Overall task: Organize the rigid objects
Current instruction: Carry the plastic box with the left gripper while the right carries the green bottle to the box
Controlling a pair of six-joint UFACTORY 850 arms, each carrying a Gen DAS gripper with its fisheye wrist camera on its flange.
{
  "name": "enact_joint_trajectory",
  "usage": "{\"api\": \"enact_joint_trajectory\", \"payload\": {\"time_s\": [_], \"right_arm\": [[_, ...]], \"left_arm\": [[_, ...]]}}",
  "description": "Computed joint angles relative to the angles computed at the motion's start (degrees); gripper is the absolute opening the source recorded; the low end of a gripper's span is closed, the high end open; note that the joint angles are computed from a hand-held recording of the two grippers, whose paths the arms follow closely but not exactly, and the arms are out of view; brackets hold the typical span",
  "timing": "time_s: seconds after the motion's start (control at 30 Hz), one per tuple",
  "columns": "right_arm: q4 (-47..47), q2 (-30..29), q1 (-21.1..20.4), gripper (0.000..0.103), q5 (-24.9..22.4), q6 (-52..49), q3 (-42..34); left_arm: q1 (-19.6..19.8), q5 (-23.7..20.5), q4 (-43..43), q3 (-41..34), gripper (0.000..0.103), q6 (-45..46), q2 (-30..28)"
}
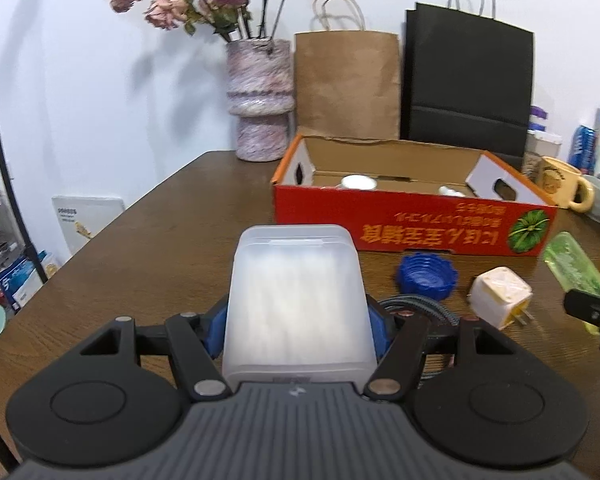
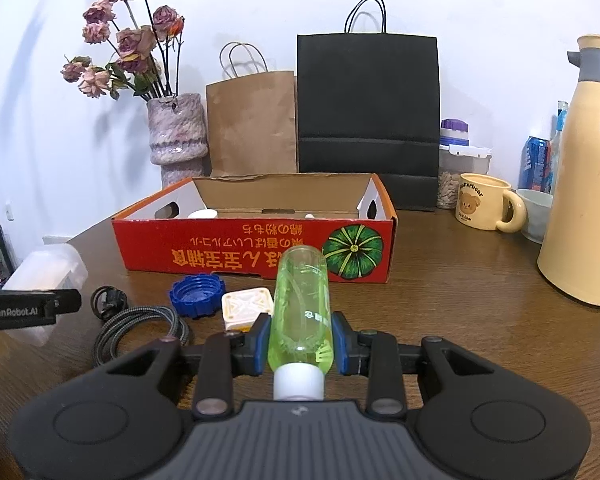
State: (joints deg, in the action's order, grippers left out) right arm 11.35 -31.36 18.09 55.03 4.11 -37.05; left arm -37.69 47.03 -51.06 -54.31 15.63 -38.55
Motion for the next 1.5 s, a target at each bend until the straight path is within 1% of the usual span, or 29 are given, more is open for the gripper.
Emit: {"api": "enact_joint_trajectory", "payload": {"time_s": [0.37,0.8,1.23,1.5], "right_arm": [[0.1,1.7,-0.2,0.031,-0.4,-0.8,0.1],[0.3,2.8,-0.4,0.031,-2.2,-2.1,-1.8],[0.8,1.2,-0.3,0.031,-4.3,-4.0,-6.6],[0.5,-0.7,-0.4,0.031,-6.1,-4.0,-10.1]], "left_arm": [[-0.1,-0.8,3.1,0.0,0.066,-0.2,2.5],[0.4,-2.1,4.2,-3.2,0.066,2.3,2.5],[1.6,-2.6,5.1,-7.1,0.066,2.4,1.2],[2.8,-4.1,5.2,-10.0,0.066,1.7,-0.1]]}}
